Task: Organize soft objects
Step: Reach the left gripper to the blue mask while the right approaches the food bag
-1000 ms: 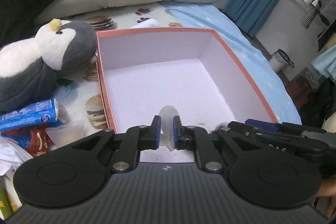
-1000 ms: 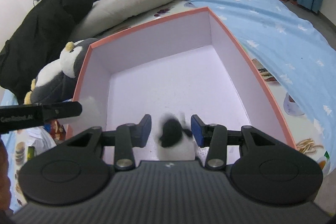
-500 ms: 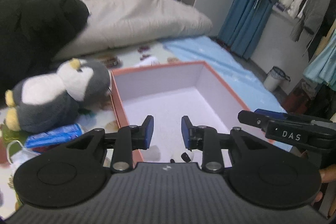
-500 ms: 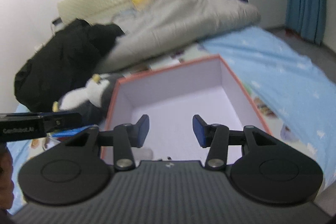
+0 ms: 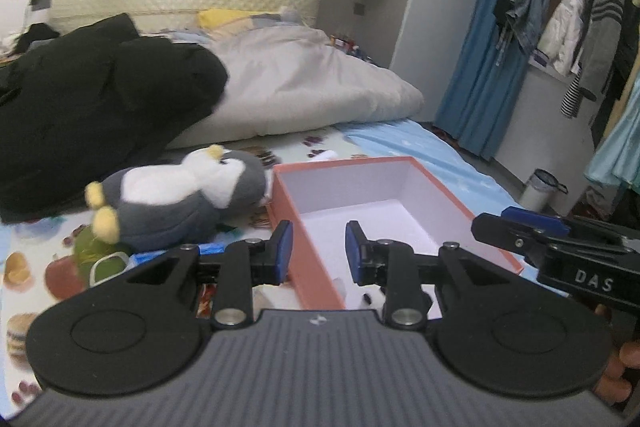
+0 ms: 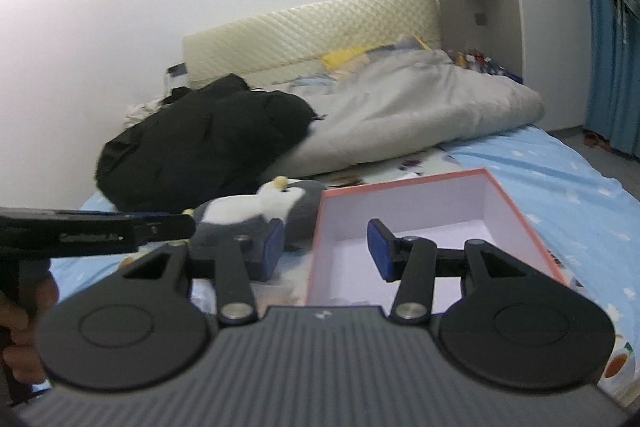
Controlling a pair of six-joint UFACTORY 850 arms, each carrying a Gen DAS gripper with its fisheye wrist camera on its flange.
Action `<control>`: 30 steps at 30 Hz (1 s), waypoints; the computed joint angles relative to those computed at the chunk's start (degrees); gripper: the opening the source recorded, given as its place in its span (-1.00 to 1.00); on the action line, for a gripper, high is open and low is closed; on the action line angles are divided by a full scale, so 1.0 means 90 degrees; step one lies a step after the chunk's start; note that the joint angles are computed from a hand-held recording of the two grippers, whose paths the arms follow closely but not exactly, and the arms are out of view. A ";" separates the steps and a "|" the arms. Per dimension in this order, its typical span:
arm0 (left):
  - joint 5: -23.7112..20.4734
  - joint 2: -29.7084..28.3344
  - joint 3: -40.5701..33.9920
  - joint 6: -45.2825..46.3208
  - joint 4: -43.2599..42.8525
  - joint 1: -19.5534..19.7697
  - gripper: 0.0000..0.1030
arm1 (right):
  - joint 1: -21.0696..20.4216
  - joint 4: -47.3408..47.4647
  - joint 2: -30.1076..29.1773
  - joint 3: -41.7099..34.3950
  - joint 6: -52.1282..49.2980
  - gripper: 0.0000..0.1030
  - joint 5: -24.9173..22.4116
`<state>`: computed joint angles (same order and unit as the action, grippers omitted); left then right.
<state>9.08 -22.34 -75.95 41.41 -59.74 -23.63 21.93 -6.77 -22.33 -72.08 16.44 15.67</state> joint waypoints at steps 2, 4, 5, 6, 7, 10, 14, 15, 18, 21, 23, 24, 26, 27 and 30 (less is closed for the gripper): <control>0.0136 0.0245 0.0365 -0.0610 0.0529 -0.0007 -0.35 | 0.0110 0.0189 0.0120 0.0183 -0.0221 -0.04 0.0147; 0.0330 0.0454 0.0684 -0.0815 0.0614 -0.0035 -0.35 | 0.0222 0.0415 0.0213 0.0341 -0.0486 -0.03 0.0265; 0.0430 0.0572 0.0870 -0.1039 0.0740 -0.0044 -0.35 | 0.0280 0.0506 0.0262 0.0429 -0.0567 -0.03 0.0315; 0.0486 0.0655 0.1010 -0.1233 0.0849 -0.0053 -0.35 | 0.0330 0.0565 0.0298 0.0495 -0.0584 -0.03 0.0344; 0.0561 0.0780 0.1215 -0.1472 0.0980 -0.0064 -0.35 | 0.0370 0.0578 0.0335 0.0567 -0.0550 -0.03 0.0377; 0.0672 0.1063 0.1708 -0.2041 0.1271 -0.0090 -0.35 | 0.0498 0.0727 0.0432 0.0800 -0.0634 -0.03 0.0461; 0.0878 0.1368 0.2253 -0.2297 0.1197 -0.0169 -0.35 | 0.0634 0.0745 0.0557 0.1044 -0.0540 -0.03 0.0448; 0.0948 0.1427 0.2365 -0.2203 0.1062 -0.0199 -0.35 | 0.0655 0.0700 0.0577 0.1086 -0.0493 -0.03 0.0441; 0.1106 0.1604 0.2701 -0.2288 0.0899 -0.0238 -0.35 | 0.0734 0.0646 0.0644 0.1200 -0.0455 -0.03 0.0391; 0.1274 0.1687 0.2949 -0.2479 0.0833 -0.0293 -0.35 | 0.0828 0.0652 0.0687 0.1321 -0.0517 -0.03 0.0363; 0.1384 0.1758 0.3146 -0.2708 0.0873 -0.0337 -0.35 | 0.0911 0.0654 0.0720 0.1430 -0.0556 -0.03 0.0315; 0.1402 0.1770 0.3210 -0.2809 0.0894 -0.0348 -0.35 | 0.0948 0.0605 0.0743 0.1494 -0.0505 -0.03 0.0281; 0.1427 0.1804 0.3363 -0.2992 0.0880 -0.0362 -0.35 | 0.1017 0.0516 0.0754 0.1584 -0.0419 -0.03 0.0173; 0.1425 0.1805 0.3422 -0.3090 0.0916 -0.0360 -0.35 | 0.1048 0.0538 0.0754 0.1623 -0.0458 -0.03 0.0139; 0.1382 0.1751 0.3514 -0.3241 0.0925 -0.0341 -0.35 | 0.1128 0.0680 0.0692 0.1653 -0.0598 -0.03 0.0026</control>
<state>21.52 -6.58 -44.33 12.24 -51.42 -26.70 32.08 -0.65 -16.10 -57.20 11.06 15.90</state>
